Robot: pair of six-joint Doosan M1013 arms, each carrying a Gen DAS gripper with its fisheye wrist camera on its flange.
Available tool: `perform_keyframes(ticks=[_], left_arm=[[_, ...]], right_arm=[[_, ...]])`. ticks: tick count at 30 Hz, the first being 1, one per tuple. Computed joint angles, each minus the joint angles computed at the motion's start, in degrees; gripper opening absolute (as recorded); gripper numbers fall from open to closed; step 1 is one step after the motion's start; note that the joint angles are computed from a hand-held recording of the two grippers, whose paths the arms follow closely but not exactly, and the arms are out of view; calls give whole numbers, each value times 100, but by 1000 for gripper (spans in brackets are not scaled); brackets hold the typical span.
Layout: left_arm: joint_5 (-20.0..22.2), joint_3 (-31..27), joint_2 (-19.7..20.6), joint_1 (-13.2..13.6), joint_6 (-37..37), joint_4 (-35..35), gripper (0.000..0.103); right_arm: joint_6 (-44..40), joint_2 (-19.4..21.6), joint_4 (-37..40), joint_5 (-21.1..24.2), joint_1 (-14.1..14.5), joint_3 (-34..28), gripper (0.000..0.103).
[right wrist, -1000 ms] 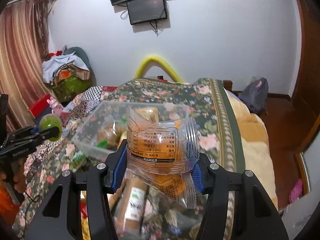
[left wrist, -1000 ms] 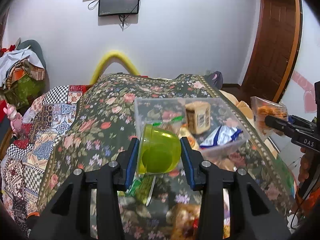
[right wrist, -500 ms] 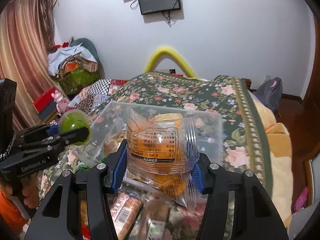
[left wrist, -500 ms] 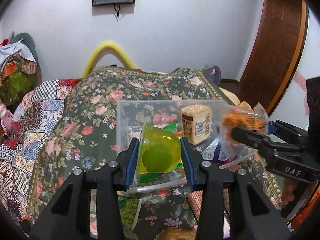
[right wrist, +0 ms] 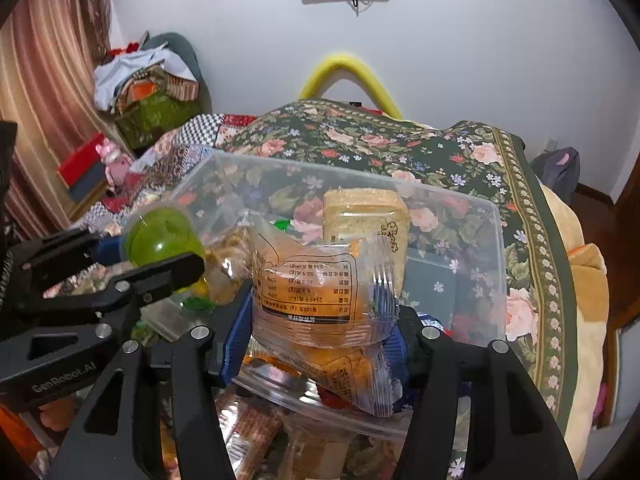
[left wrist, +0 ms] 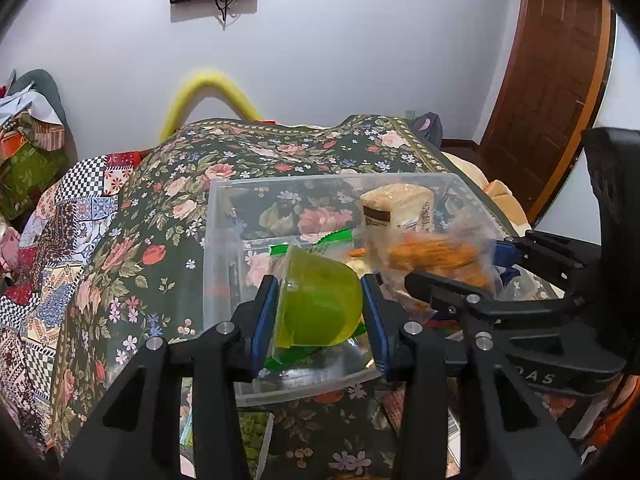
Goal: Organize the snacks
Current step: 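Carry jelly cup and orange pastry bag over the clear box with both tools, then grasp the red chip bag with left tool while right tool grasps yellow-white snack packet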
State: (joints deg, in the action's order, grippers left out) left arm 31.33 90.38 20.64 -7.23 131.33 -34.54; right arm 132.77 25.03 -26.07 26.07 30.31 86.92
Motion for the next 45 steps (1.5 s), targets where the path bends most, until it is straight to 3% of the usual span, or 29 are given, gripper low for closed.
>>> perform_keyframes(ticks=[7, 17, 23, 30, 37, 41, 45], left_arm=[[47, -3, -62, 80, -184, -96, 42], [27, 526, -716, 197, 445, -412, 43], [-15, 1094, -1214, 245, 881, -542, 55], [111, 1618, -1525, 258, 886, -396, 62], [502, 1885, -1487, 329, 776, -365, 63], [512, 2045, -1472, 286, 717, -289, 63], [470, 2133, -1372, 247, 609, -270, 63]], right_arm=[[178, -96, -78, 78, -11, 23, 61], [1476, -705, -1436, 27, 237, 623, 67], [2502, -1033, -2469, 275, 509, 1040, 67], [2556, -1212, -2188, 145, 624, 1395, 67], [2257, -1162, -1640, -9, 725, 1561, 67], [1696, -992, -856, -93, 730, 1516, 67], [1756, -926, -842, -105, 782, 1522, 67]])
